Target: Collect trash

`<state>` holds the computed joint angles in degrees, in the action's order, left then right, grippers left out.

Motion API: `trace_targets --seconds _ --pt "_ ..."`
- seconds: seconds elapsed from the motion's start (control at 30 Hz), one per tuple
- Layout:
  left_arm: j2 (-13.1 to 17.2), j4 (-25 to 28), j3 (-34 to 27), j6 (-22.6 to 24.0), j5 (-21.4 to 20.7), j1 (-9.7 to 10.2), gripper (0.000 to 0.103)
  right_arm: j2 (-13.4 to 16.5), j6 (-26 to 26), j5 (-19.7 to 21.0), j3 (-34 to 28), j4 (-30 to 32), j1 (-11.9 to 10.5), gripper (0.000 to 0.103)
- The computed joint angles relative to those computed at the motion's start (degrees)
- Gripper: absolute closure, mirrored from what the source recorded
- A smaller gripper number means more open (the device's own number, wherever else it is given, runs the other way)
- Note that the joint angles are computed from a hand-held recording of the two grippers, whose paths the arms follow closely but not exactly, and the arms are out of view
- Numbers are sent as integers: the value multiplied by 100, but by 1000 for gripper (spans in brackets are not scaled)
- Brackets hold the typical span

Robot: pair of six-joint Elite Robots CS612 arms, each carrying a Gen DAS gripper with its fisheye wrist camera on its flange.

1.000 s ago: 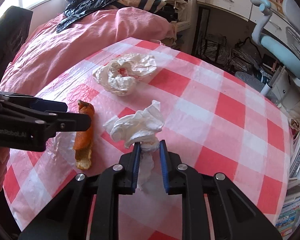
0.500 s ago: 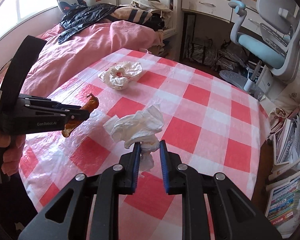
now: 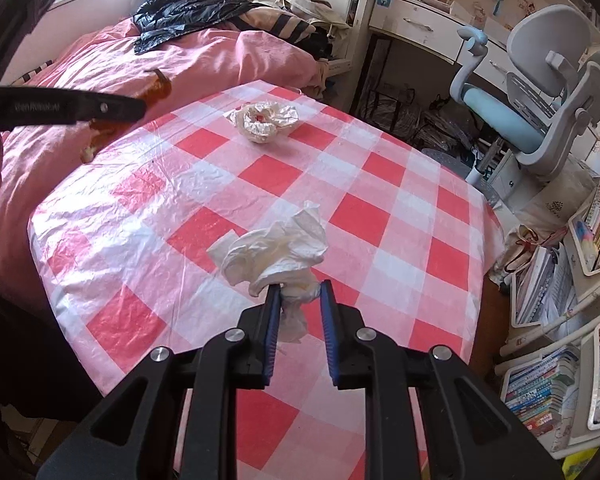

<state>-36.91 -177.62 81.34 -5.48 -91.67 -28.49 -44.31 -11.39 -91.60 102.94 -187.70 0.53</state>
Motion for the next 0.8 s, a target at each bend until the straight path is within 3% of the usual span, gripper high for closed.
trace_targets --seconds 0.13,0.37,0.8 --pt "0 -91 -26 80 200 27 84 65 156 -77 -113 143 -35 82" --pt "21 -69 -128 -10 76 143 84 180 178 -223 -317 338 72 82" --pt "-22 -189 -73 175 36 88 84 226 30 -391 -405 563 149 81"
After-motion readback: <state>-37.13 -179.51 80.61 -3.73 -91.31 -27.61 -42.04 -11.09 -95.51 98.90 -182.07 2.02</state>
